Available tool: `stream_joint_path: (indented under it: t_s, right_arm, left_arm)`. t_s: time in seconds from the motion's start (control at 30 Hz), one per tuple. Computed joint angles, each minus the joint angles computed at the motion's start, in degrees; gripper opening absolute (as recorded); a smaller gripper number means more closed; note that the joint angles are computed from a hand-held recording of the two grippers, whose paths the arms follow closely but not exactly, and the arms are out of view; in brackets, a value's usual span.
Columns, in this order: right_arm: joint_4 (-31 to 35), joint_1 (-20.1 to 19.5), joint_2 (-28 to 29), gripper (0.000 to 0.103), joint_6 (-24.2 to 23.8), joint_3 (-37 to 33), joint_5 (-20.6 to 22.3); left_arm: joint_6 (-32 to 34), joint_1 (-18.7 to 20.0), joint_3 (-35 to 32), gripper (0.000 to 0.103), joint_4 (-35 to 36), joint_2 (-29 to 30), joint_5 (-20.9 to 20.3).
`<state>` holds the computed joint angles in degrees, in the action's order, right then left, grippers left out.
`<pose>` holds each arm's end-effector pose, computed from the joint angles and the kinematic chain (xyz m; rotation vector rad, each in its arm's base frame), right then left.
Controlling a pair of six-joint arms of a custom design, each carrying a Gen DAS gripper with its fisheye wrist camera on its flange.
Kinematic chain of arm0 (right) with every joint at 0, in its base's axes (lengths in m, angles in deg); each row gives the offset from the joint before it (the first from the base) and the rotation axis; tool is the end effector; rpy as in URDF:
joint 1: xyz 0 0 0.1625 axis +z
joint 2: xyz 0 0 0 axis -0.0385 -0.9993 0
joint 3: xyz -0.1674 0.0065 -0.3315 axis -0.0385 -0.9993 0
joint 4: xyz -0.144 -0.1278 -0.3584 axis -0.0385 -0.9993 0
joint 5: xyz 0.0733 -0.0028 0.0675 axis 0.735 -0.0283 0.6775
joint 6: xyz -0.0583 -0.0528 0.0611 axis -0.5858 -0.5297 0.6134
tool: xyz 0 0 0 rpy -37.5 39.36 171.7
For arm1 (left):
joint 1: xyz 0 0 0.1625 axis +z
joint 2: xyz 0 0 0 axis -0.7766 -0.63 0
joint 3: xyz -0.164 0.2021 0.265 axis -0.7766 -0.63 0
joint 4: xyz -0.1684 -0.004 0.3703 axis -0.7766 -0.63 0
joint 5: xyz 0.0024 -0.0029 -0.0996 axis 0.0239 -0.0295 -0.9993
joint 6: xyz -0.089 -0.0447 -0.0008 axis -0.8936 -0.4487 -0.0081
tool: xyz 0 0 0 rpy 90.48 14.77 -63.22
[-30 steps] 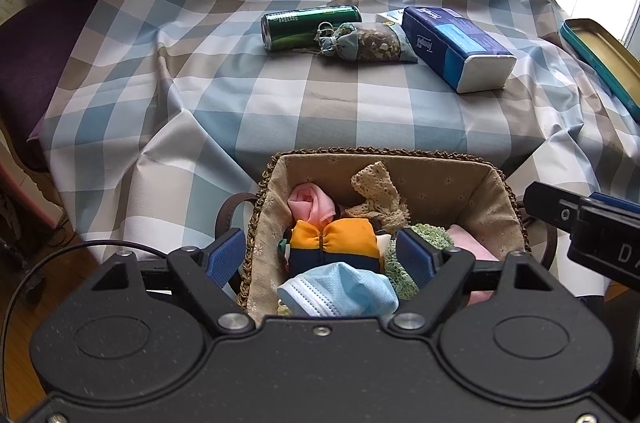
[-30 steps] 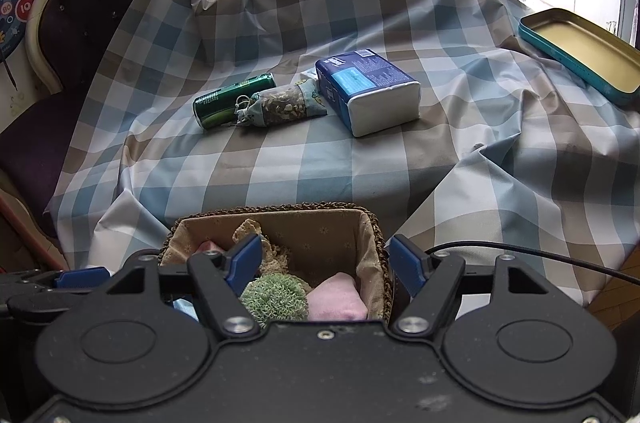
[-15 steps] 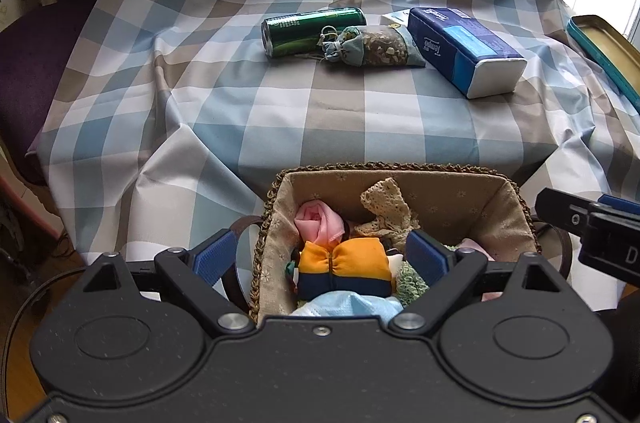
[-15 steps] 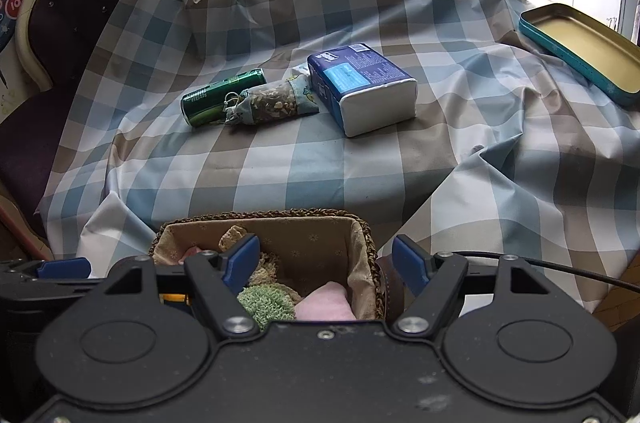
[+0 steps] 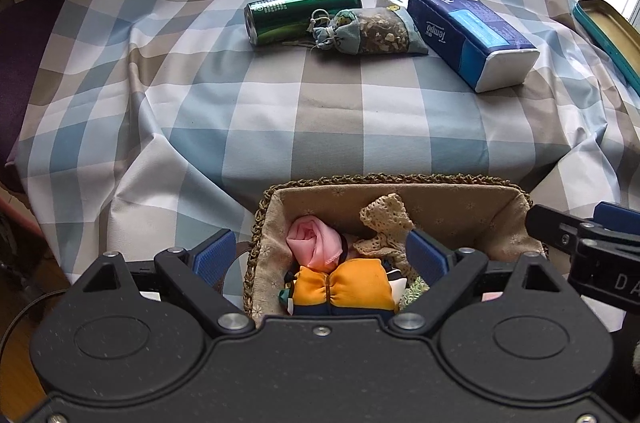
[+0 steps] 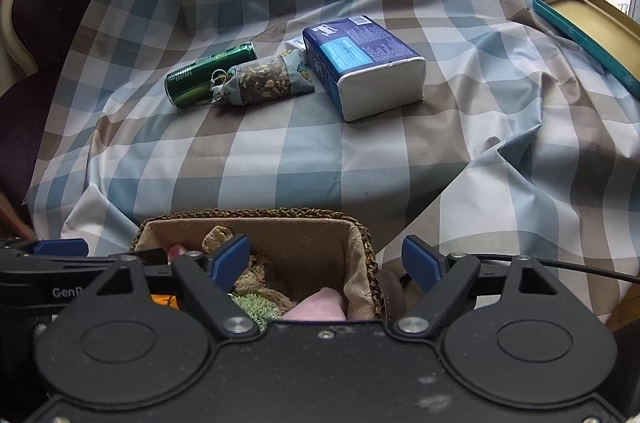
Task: Organize soft objects
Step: 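Move both open grippers from the basket back to the remaining items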
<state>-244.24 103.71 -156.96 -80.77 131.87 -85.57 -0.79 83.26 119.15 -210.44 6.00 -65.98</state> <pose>0.1266 -0.3481 0.2980 -0.3014 -2.1601 1.0497 -0.4206 -0.4937 0.0099 0.9161 2.3697 -0.3899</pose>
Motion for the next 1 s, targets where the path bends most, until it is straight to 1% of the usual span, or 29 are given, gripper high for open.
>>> stream_joint_path:
  t_s: [0.23, 0.4, 0.57, 0.8, 0.9, 1.0]
  right_arm:
    - [8.25, -3.5, -1.09, 0.089, 2.54, -2.65, 3.49]
    - [10.67, -5.28, 0.12, 0.092, 1.37, -6.25, 4.73]
    - [9.38, -5.81, 3.37, 0.092, -3.5, -11.06, 4.67]
    - [6.58, -6.9, 8.87, 0.094, -10.47, -19.57, 6.3]
    - [3.75, -7.44, 12.3, 0.095, -14.49, -23.99, 6.07]
    - [2.78, -8.57, 15.47, 0.098, -18.42, -28.75, 6.87]
  left_arm:
    - [1.55, 1.41, -3.87, 0.089, 4.57, 1.71, -3.25]
    - [3.51, 2.44, -8.11, 0.089, 5.89, 4.04, -3.61]
    - [6.24, 3.55, -13.64, 0.089, 6.3, 7.41, -3.16]
    - [9.86, 5.06, -23.13, 0.089, 6.88, 13.38, -1.51]
    - [10.56, 5.73, -27.5, 0.089, 8.13, 16.12, -1.54]
    - [11.18, 6.38, -31.91, 0.089, 9.69, 19.09, -1.61]
